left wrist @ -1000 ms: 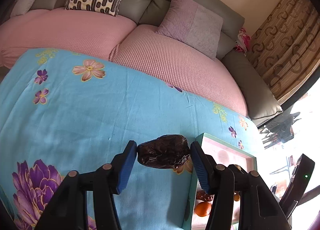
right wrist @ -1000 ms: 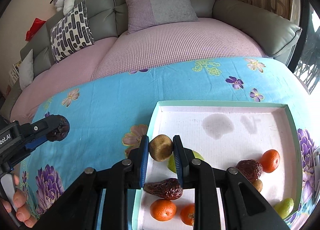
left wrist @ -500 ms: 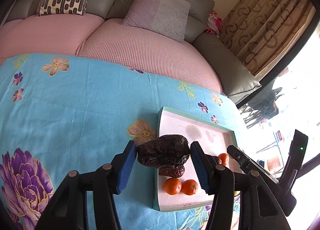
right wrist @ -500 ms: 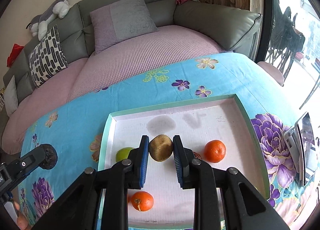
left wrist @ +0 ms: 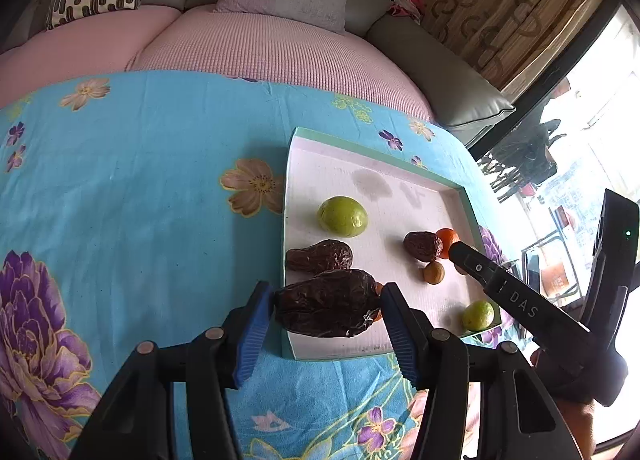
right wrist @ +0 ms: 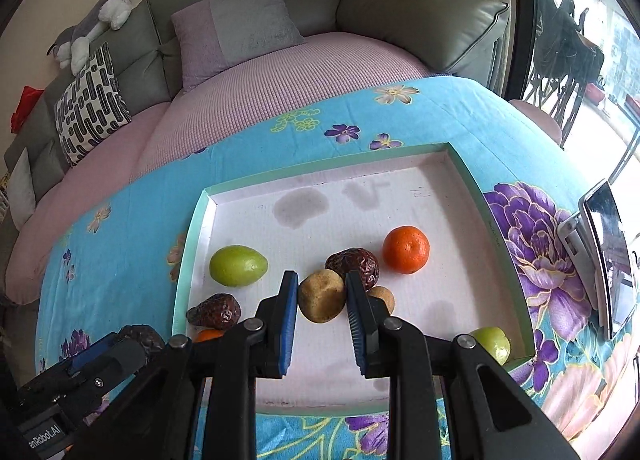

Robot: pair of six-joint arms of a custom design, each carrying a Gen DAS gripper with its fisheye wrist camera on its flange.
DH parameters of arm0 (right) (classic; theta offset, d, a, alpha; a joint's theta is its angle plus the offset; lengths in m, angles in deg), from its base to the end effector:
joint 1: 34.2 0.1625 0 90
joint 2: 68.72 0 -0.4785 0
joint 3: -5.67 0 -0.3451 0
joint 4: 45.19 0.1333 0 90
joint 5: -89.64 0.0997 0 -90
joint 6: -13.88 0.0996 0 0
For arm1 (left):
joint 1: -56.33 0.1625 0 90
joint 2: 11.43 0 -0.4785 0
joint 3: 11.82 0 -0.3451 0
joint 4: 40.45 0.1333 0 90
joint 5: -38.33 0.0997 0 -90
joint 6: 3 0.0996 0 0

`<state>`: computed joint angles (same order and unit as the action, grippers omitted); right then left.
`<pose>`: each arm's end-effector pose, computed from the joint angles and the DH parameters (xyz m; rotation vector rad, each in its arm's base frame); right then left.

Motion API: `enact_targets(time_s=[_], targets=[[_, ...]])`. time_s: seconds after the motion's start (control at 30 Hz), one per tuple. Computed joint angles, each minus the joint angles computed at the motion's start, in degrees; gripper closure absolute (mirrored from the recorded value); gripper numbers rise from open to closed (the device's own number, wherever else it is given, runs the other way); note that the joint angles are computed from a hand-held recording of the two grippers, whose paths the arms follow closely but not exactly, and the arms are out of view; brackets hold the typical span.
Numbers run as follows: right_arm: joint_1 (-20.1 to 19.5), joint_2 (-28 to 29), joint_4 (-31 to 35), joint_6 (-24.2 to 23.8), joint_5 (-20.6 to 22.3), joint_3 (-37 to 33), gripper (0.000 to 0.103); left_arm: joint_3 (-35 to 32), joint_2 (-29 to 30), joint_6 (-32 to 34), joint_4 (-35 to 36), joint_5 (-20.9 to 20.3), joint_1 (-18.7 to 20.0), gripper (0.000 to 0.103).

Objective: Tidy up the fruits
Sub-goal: 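Carry the nut with the right tool while the left tool carries the date over the tray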

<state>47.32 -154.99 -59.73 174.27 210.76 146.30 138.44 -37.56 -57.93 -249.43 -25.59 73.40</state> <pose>0.0464 -0.2434 0.2283 -0.0746 -2.2946 0.8802 -0.2608 -0.2653 -0.0105 0.4692 2.7751 -0.5299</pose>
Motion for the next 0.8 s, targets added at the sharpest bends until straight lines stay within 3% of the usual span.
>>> enact_targets(time_s=[0.2,0.5,0.63,0.8], targets=[[-4.4,0.8,-0.8,-1.3,-2.6,2.1,0.078,-0.1,2.4,1.1,-0.4,-0.3,-0.8,0.045],[-11.1,4.1,-2.1,-2.8,-4.9,3.6,0.078,-2.2,4.1,3.0,4.6,-1.8,-0.7,0.045],[-12.5,5.1,-2.3,-3.0,-4.9,3.6,0.078,-2.1,4.0,3.1,4.7,-1.9,-0.6,0.045],[-11.5,6.1,-2.9,-2.7,-3.4,3.5,0.078,-2.1,3.7,2.9,4.8,-2.1,-0.5,0.044]])
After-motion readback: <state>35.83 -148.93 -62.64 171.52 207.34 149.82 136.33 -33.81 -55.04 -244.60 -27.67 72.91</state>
